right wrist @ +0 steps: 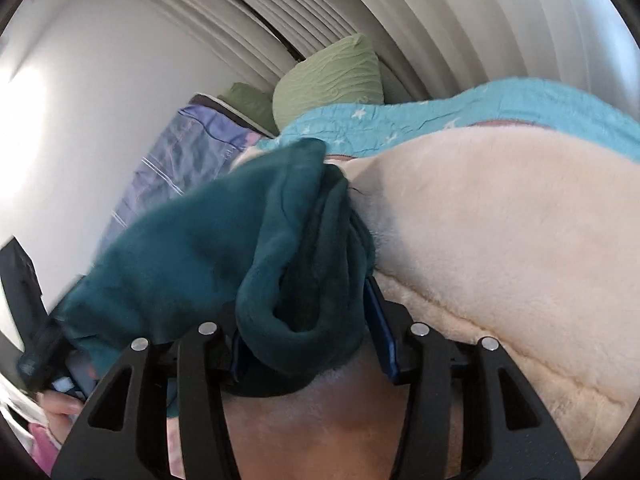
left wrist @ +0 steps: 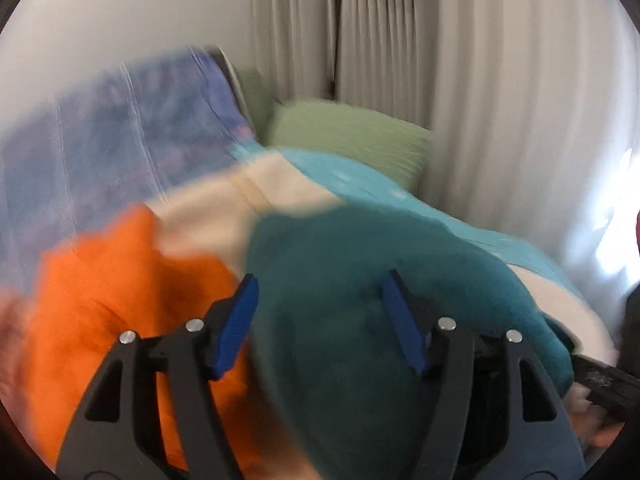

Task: Fold large clothes
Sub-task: 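Carry the hoodie bundle beside the orange jacket with the right gripper and release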

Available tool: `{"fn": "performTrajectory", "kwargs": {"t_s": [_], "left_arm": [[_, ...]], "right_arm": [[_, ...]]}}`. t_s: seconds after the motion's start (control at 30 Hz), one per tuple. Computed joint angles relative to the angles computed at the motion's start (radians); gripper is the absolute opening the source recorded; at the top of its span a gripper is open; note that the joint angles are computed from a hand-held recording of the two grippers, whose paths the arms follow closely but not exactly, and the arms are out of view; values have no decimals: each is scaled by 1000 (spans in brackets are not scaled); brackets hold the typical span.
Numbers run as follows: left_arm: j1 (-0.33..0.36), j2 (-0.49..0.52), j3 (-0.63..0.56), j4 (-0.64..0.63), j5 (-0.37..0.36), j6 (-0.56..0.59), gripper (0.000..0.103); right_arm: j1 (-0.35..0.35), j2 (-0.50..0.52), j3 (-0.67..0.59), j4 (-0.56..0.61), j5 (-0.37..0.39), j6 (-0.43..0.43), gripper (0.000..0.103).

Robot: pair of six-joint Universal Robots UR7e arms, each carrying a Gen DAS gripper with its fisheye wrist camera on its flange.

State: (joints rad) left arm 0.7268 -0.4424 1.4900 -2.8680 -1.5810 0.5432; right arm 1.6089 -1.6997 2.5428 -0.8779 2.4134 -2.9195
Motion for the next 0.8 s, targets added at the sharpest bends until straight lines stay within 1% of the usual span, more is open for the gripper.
{"fn": "performTrajectory", "kwargs": {"t_s": [0.03,0.07,0.1,0.13,0.17,0.2,0.27,0.33,0.37,0.4,0.47,0.53,0.63,0.7,0.8], "left_arm": [[11,9,-25,33,-31,-27,70],[13,11,-25,34,-31,-36,72],[11,11,-22,32,-24,-33,73],[10,8,-15,25,-12,-18,73],[2,3,-10,29,13,-20,73],[-2,-4,1,21,24,-14,73],[-13,-12,26,-25,60,-7,74],[-17,-58,120,-124,93,2,80],[-20,-64,138,-164,114,3,86],[-24,-80,164,-197,133,2,91],[-18,-111,188,-199,126,-2,94],[-7,-171,240,-205,120,0,95],[16,-261,322,-224,115,38,98],[25,-316,368,-212,129,55,99],[45,-436,458,-172,128,81,101]], "right_arm": [[19,12,-3,-21,28,-19,51],[20,10,-1,-24,28,-18,52],[21,15,0,-28,28,-12,53],[7,13,4,-27,16,-8,55],[10,12,6,-32,21,-11,56],[17,15,5,-41,31,-20,56],[-4,22,9,-60,20,-33,59],[-6,34,2,-74,28,-44,61],[-8,35,4,-83,27,-50,61],[-15,38,4,-87,21,-51,61],[-15,42,5,-93,25,-51,62],[-4,51,6,-103,39,-54,63],[3,53,3,-102,48,-54,63],[12,58,-3,-99,63,-53,64],[25,58,-6,-94,78,-44,67]]}}
